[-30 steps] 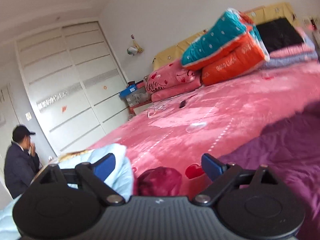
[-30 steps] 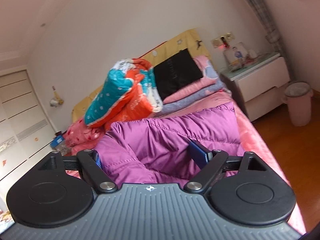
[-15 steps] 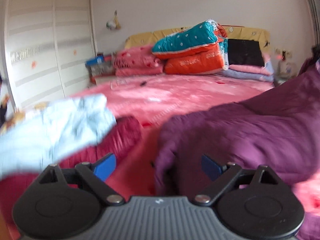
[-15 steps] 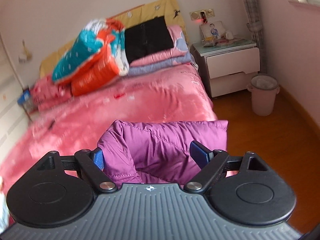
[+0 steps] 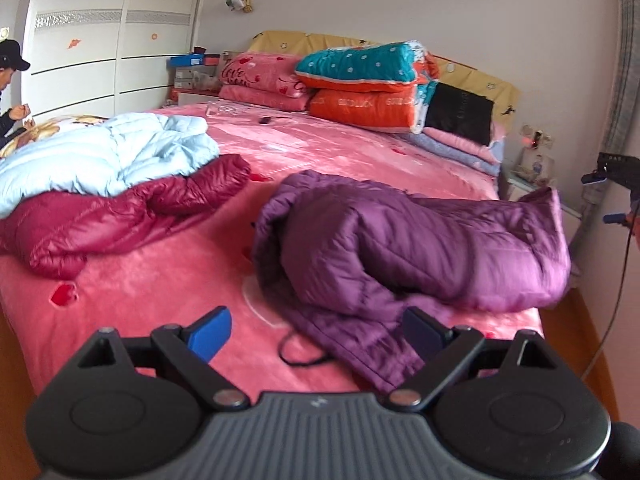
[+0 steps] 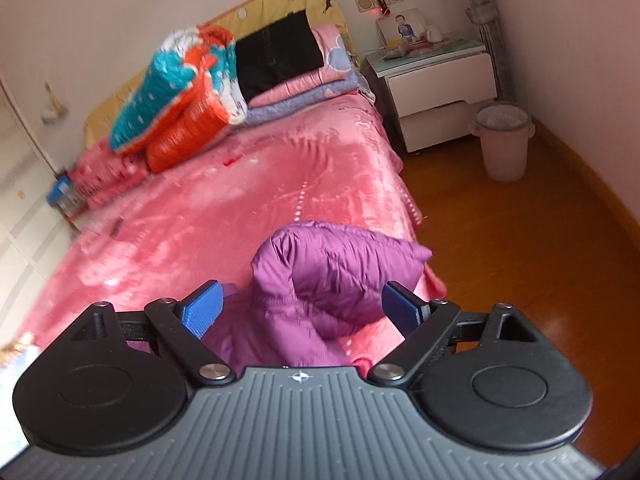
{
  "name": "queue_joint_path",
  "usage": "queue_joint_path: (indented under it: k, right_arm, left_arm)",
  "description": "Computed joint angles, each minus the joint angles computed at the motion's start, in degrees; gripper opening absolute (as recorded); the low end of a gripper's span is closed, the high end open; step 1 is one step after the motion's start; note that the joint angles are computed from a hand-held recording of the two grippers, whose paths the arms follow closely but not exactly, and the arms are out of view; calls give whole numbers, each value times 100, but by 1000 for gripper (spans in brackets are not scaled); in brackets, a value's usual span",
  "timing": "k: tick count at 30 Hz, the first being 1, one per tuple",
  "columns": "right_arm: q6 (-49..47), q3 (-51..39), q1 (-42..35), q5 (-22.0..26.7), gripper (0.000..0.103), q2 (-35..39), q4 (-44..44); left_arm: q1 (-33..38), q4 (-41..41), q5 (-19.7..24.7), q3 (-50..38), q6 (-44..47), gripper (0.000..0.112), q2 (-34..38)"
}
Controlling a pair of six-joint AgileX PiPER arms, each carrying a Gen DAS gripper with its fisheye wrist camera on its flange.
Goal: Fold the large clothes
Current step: 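Lower the held jacket onto the bed and open both grippers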
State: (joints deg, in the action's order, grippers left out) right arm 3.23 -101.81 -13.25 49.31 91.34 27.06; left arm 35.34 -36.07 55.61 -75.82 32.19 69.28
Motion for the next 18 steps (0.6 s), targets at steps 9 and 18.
queue_joint_path:
  k: [9,18]
  right_arm:
    - [-3682,4429,-1104,-873,103,-2916,3428]
    - [-5133,6910,-1274,-1003,103,-4469,3857]
  left_arm:
    - [-386,-228,296,500,120,92,-493]
    - [-1303,267,214,969,-336,92,-1078]
